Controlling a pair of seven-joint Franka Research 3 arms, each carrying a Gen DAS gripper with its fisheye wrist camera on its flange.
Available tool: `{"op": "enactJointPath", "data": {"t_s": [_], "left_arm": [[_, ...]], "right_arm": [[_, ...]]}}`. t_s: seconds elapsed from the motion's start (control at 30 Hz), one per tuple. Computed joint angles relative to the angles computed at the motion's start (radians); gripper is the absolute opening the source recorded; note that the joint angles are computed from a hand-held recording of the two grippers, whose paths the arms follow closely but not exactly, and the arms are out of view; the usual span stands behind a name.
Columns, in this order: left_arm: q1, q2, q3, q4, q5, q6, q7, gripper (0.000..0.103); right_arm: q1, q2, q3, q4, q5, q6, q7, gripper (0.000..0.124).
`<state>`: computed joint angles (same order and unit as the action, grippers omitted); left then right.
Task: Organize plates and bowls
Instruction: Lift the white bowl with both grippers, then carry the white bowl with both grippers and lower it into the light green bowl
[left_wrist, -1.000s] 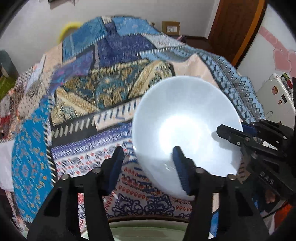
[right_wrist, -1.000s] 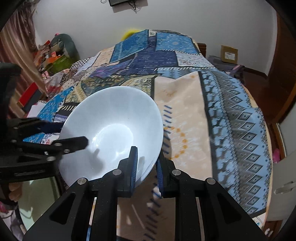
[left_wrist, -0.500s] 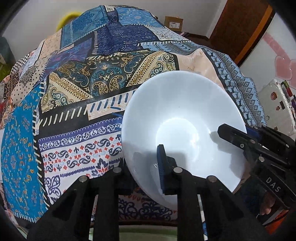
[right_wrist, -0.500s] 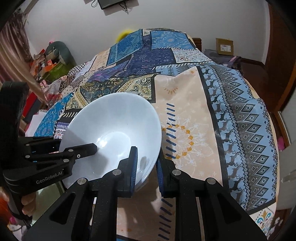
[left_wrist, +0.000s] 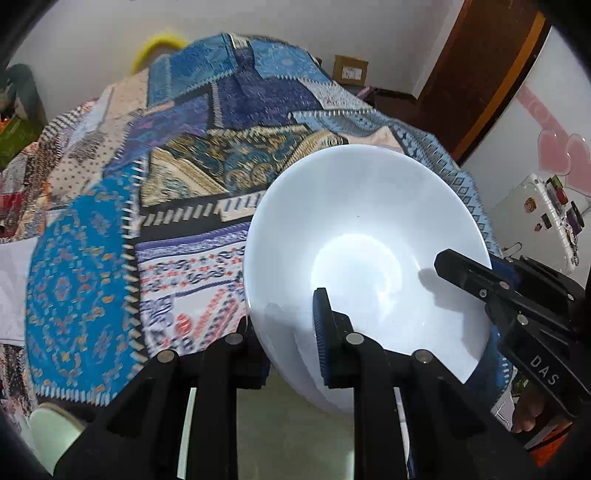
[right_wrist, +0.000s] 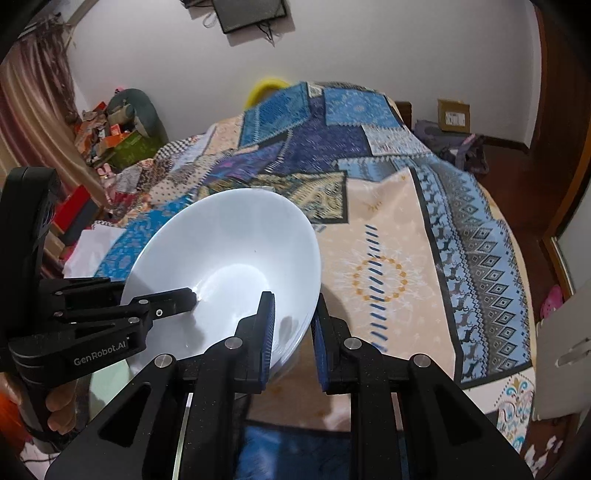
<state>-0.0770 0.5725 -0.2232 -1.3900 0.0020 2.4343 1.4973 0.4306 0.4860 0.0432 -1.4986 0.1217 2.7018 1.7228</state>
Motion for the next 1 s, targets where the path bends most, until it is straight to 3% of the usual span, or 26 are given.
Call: {"op": "enactJointPath", "data": {"t_s": [0.6,1.0], "left_arm": [[0.064,-0.404,0.021,-0.464,-0.124,0.177,0.031,0.02],[0.062,-0.593,0.094,-0.679,-0.228,0.236,0.096,0.02]], "right_arm": [[0.087,-0.114,0.006,-0.102,-0.079,0.069,0.074,0.018],[0.138,-0.121,0.028,-0.102,-0.116,0.082,0.098,0.018]]}}
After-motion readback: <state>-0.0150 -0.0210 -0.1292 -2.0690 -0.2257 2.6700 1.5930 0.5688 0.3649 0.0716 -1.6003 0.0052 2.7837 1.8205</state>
